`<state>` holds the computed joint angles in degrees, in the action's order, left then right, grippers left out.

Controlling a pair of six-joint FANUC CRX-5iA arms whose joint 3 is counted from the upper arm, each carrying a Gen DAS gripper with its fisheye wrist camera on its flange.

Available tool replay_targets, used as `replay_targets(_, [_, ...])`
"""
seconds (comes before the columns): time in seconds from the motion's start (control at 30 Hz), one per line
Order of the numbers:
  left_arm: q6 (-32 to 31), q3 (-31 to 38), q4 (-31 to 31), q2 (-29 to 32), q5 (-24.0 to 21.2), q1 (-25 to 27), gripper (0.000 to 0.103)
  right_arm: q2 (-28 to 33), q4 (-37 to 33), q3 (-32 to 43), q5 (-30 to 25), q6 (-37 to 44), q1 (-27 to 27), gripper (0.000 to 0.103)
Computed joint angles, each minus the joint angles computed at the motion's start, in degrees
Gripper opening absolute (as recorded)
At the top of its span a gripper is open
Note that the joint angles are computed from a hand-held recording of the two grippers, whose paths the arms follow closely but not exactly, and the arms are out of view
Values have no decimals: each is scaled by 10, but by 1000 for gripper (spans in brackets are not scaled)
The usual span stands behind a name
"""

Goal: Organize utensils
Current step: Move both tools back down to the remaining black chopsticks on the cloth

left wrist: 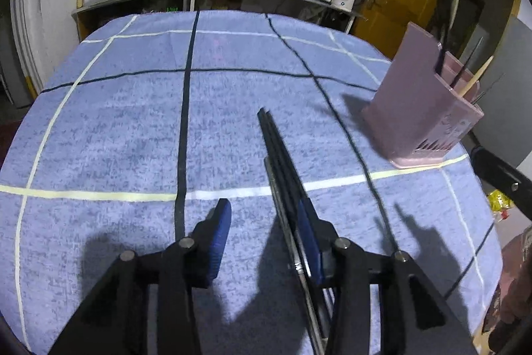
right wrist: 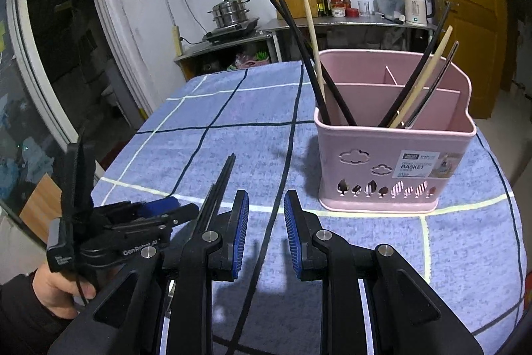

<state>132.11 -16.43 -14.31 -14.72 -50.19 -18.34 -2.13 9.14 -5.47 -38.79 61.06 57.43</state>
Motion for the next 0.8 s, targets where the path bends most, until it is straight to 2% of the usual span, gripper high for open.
replay_targets(0.1, [16, 12, -25, 12, -18, -14, 43, 6, -10, 8, -3, 7, -5, 23])
replay_targets(0.23, [53, 29, -70, 22, -44, -41, 51, 7, -16, 6, -2, 9, -6, 23])
replay_targets(0.33, [75, 33, -87, 23, -53, -50, 51, 5, -16, 3, 0, 6, -3, 23])
replay_targets(0.47, [101, 75, -153, 57, -125, -102, 51, 5, -25, 4, 0, 12, -5, 23])
replay_targets(0.53, [102, 70, -139, 51, -116, -91, 50, 4, -27, 3, -1, 15, -4, 23])
replay_targets(0.6, [86, 64, -127, 47, -110, -80, 47, 4, -30, 2, -2, 15, -4, 23])
replay_targets(0.67, [82, 60, -127, 39, -113, -76, 30, 3, -36, 3, -2, 19, -4, 23])
replay_targets(0.73, [67, 48, -114, 27, -106, -60, 20, 7, -44, 9, -6, 30, -4, 23])
replay_targets(0.8, [47, 34, -101, 11, -98, -42, 15, 12, -57, 16, -10, 42, -4, 23])
